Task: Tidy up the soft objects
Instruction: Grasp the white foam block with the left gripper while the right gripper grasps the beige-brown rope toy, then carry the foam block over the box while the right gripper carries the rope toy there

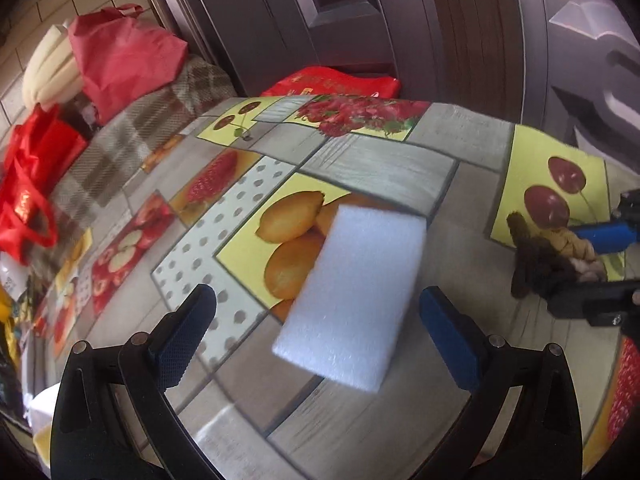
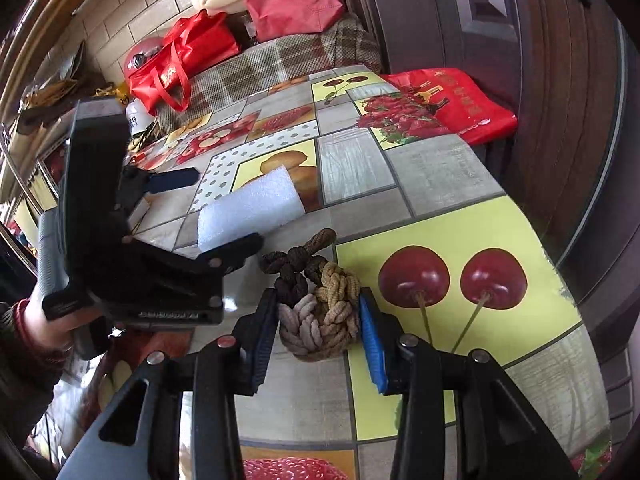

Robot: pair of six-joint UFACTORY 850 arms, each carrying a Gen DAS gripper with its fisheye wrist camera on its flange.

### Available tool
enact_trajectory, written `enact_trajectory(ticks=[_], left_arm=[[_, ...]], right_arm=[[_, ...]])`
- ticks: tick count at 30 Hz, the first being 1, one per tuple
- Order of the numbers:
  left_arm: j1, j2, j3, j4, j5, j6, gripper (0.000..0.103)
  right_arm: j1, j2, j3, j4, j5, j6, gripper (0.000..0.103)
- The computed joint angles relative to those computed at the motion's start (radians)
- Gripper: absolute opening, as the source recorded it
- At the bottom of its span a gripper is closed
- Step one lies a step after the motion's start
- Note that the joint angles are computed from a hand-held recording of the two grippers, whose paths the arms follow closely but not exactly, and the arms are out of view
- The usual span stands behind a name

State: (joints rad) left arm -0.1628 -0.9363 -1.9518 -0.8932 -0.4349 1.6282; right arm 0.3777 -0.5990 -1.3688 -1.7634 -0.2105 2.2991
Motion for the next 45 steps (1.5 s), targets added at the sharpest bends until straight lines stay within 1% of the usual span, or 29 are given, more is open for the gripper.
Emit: enact_trajectory(ticks=[1,2,3,4,6,8,11,12,15,18,20,22,24,25,29,33,36,40,45], left_arm=[[0.003,-0.012,-0.023,0.026,-0.03,-0.033,0.097],[0.009,-0.02,-0.04,0.021,-0.066,-0.035,0.064],[0.011,-0.023,-0.046,0.029,-0.077,-0.05,0.054],[0.01,-0.016,-0.034,0.022,-0.063,-0.051,0.054],[0.007,0.008,0.01,-0.02,-0.034,-0.001,0.054],[0.007,0.037,0.06,-0.067,-0.029,0.054,0.054],[0.012,0.092,0.154,-0.181,-0.016,0.183,0.054],[0.019,0.113,0.188,-0.229,-0.024,0.228,0.054],[0.045,0.153,0.247,-0.277,-0.078,0.248,0.054],[0.07,0.215,0.345,-0.375,-0.09,0.326,0.053],[0.078,0.254,0.41,-0.443,-0.08,0.402,0.054],[0.091,0.284,0.458,-0.453,-0.105,0.434,0.053],[0.105,0.31,0.499,-0.476,-0.118,0.466,0.053],[0.117,0.324,0.519,-0.486,-0.137,0.478,0.053],[0.148,0.352,0.562,-0.488,-0.163,0.486,0.054],[0.179,0.374,0.596,-0.521,-0.181,0.495,0.054],[0.202,0.385,0.611,-0.546,-0.191,0.493,0.054],[0.235,0.395,0.626,-0.593,-0.212,0.505,0.054],[0.273,0.413,0.655,-0.671,-0.234,0.546,0.054]], right_arm=[[0.001,0.0,0.001,-0.009,-0.001,0.01,0.04],[0.002,0.0,0.0,-0.003,-0.001,0.005,0.039],[0.002,0.001,0.0,-0.008,-0.002,0.011,0.039],[0.002,0.001,0.0,-0.012,-0.002,0.015,0.039],[0.004,0.0,-0.001,0.0,-0.006,0.002,0.039],[0.006,-0.002,-0.005,0.035,-0.017,-0.034,0.039],[0.009,-0.002,-0.006,0.057,-0.036,-0.052,0.039],[0.01,-0.001,-0.003,0.051,-0.041,-0.042,0.039],[0.009,0.003,0.004,0.032,-0.056,-0.005,0.039],[0.014,0.003,0.004,0.067,-0.079,-0.03,0.039],[0.02,0.001,-0.001,0.107,-0.102,-0.068,0.039],[0.023,0.002,0.0,0.122,-0.111,-0.078,0.039],[0.027,0.008,0.01,0.087,-0.103,-0.029,0.039],[0.032,0.009,0.012,0.084,-0.108,-0.021,0.039],[0.057,0.005,0.003,0.084,-0.115,-0.024,0.04],[0.087,-0.024,-0.044,0.133,-0.104,-0.101,0.04],[0.114,-0.047,-0.081,0.168,-0.114,-0.161,0.04],[0.145,-0.072,-0.12,0.184,-0.133,-0.199,0.04],[0.174,-0.097,-0.159,0.156,-0.146,-0.178,0.04]])
